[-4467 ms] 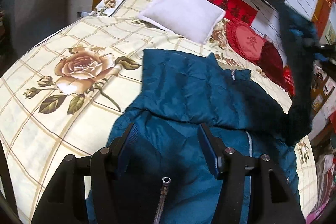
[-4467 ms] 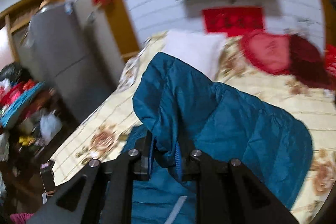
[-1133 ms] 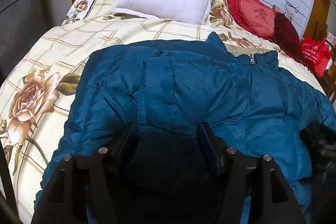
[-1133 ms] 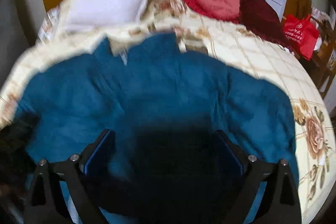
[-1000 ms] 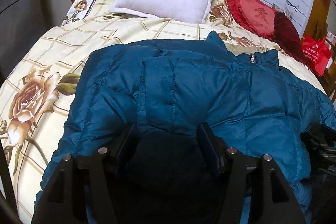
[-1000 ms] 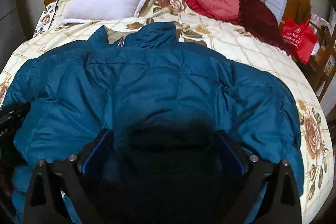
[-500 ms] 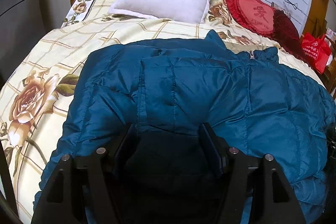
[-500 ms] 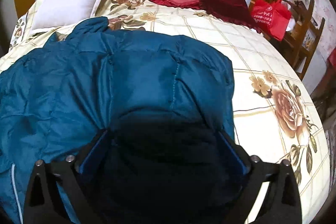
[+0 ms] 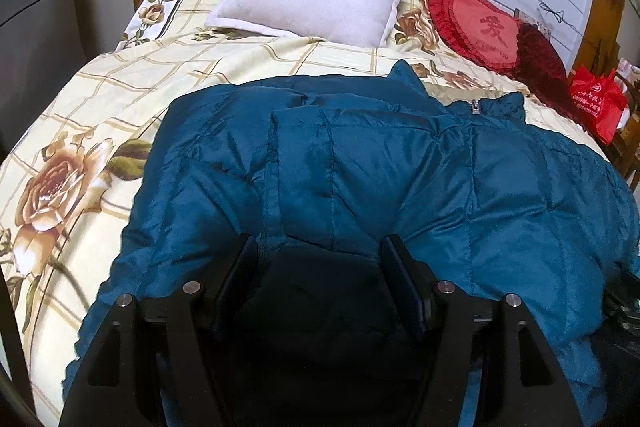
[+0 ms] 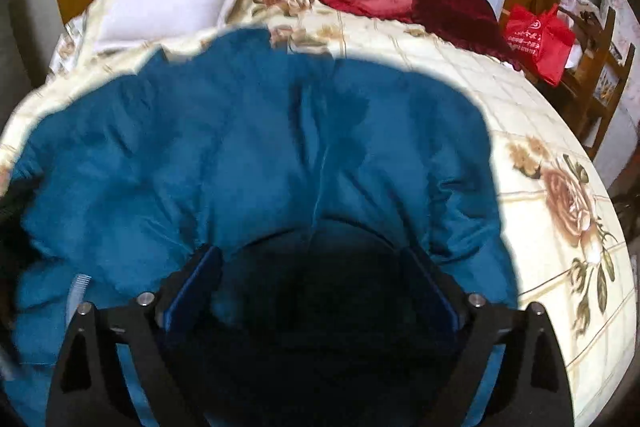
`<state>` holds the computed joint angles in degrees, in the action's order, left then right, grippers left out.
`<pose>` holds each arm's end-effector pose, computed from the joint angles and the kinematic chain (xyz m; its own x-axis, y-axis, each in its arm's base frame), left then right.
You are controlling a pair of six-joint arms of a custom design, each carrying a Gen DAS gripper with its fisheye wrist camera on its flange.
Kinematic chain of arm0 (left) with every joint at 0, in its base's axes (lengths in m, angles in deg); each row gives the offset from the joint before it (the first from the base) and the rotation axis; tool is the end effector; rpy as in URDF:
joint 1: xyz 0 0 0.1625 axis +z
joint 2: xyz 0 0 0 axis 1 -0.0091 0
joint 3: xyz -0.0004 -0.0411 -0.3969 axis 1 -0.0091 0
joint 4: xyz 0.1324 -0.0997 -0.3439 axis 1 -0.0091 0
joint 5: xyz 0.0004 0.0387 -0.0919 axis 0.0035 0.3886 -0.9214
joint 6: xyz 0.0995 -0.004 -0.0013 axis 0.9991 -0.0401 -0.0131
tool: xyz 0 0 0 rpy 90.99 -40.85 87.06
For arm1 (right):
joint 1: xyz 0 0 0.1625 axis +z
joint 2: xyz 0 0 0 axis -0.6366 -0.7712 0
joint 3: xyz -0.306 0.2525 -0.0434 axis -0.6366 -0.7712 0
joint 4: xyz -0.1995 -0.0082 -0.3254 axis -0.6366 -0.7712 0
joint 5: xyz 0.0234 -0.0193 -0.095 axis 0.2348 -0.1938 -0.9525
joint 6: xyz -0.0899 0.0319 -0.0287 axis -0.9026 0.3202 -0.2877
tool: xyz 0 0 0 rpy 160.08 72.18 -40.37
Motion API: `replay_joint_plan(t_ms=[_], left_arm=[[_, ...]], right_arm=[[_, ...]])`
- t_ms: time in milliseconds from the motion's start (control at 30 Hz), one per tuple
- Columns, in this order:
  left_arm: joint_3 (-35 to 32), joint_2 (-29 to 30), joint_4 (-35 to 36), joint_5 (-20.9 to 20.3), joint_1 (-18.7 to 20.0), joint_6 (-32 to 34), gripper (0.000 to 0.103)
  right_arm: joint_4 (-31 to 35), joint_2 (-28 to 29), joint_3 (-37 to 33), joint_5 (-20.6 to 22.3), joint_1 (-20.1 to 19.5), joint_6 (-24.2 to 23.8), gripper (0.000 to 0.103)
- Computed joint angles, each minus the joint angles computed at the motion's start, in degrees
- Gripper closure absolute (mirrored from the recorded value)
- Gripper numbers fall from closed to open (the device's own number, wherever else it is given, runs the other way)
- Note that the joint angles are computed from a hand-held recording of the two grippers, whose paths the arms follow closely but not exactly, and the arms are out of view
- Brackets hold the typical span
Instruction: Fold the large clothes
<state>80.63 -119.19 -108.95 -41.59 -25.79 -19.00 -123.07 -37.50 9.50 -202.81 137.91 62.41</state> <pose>-0.1380 -0.7528 0.1889 -0.7724 -0.1222 -0.6233 0.3513 0.7354 -0.5795 0.1751 -0.7309 0.1667 -0.6646 -0.0232 0.7468 -0.4625 0.7978 -0.3868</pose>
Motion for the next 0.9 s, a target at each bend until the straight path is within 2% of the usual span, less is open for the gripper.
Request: replay_joint_plan(t_ms=[100, 167, 267, 367, 467, 633, 900], left_arm=[[4.86, -3.56, 0.31, 0.9, -1.15, -3.17, 0.018], [9.39, -6.63, -0.99, 0.9, -2.1, -4.39, 0.018], [15.46, -10.73, -2.01, 1.97, -3.83, -4.65, 0.018], [21.56, -14.62, -2.18, 6.31, -6.14, -4.41, 0.018], [26.78, -18.39, -3.44, 7.2, -7.6, -4.92, 0.018], [31.31, -22.26, -2.29, 8.22, -9.0, -8.24, 0.018], [38.7, -28.46, 0.56, 8.71, -11.69, -13.46, 0.018]], right_arm=[[4.0, -2.47, 1.58, -0.06, 0.53, 3.49, 0.006], [2.14, -6.13, 6.18, 2.1, 0.86, 5.23, 0.006], [-1.29, -11.14, 13.08, 3.99, 1.8, 4.5, 0.006], [-2.47, -15.11, 18.53, 4.16, 2.4, 5.03, 0.006], [-3.22, -17.52, 22.17, 3.09, 2.53, 5.64, 0.006], [-2.34, -20.86, 26.41, 3.14, 2.07, 9.84, 0.006], [-3.39, -25.28, 33.54, 2.56, 3.53, 8.94, 0.006]])
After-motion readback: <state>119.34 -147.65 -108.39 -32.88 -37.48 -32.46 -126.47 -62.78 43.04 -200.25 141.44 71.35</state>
